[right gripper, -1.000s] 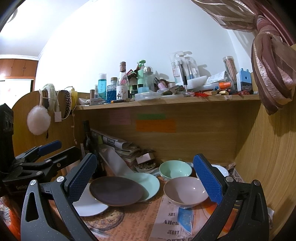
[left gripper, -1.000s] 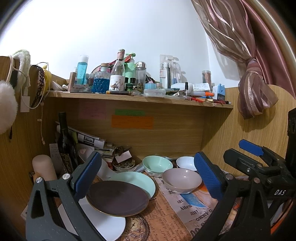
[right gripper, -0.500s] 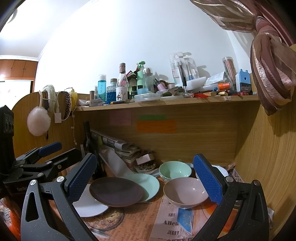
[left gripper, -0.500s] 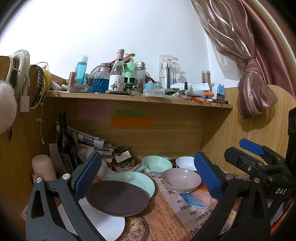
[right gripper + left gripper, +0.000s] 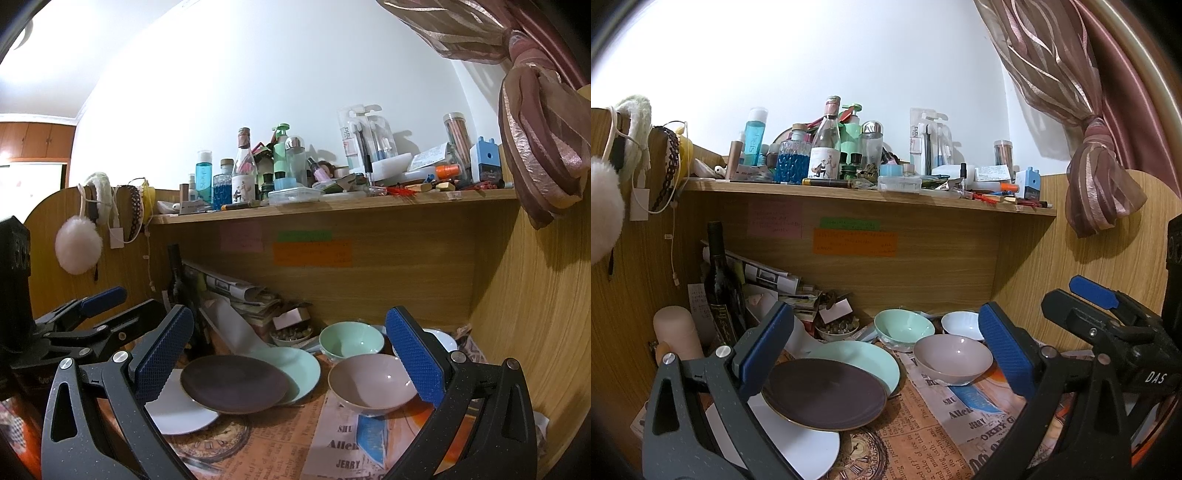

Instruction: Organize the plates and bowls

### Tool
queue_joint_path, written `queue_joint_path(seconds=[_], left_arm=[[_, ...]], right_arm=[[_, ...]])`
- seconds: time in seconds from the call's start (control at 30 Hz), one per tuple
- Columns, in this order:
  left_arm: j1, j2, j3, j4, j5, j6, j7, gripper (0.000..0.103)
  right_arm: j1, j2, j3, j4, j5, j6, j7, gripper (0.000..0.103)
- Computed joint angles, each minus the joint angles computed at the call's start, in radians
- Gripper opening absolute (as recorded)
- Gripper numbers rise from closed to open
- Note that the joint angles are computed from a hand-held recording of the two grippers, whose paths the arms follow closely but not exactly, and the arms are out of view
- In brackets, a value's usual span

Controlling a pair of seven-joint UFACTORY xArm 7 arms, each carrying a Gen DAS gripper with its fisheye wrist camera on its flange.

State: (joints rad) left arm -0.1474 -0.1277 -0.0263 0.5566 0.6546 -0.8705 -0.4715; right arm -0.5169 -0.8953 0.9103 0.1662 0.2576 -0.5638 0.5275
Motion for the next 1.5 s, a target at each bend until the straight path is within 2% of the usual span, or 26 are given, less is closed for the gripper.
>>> queue_joint_path(seconds=[0.53, 1.03, 1.23, 1.33, 1.4, 1.5], left_arm=[[0.0, 0.001, -0.003, -0.002, -0.009, -0.006, 0.008, 0.103], [0.008, 0.024, 0.0, 0.01, -0.01, 0.008, 0.019, 0.103], [0.044, 0.115, 0.021, 0.143, 0.182, 0.113, -0.154, 0.103], [0.075, 0.174, 0.011, 0.228, 0.281, 0.176, -0.255, 0.103], [0.106, 0.228, 0.003, 0.312, 0.395, 0.219, -0.369, 0.102], [0.132, 0.281, -0.015, 0.379, 0.436, 0.27, -0.409, 0.097]], right_arm=[[-0.014, -0.021, 0.029, 0.005, 0.016, -0.002, 0.013, 0.103], [-0.035, 0.0, 0.03, 0.022, -0.022, 0.012, 0.027, 0.103], [-0.076, 0.196, 0.013, 0.086, -0.076, 0.001, -0.044, 0.103], [-0.147, 0.311, 0.061, 0.135, -0.061, -0.007, -0.1, 0.103], [-0.203, 0.374, 0.108, 0.171, -0.043, 0.003, -0.142, 0.103], [-0.306, 0.477, 0.192, 0.23, -0.019, 0.019, -0.218, 0.103]])
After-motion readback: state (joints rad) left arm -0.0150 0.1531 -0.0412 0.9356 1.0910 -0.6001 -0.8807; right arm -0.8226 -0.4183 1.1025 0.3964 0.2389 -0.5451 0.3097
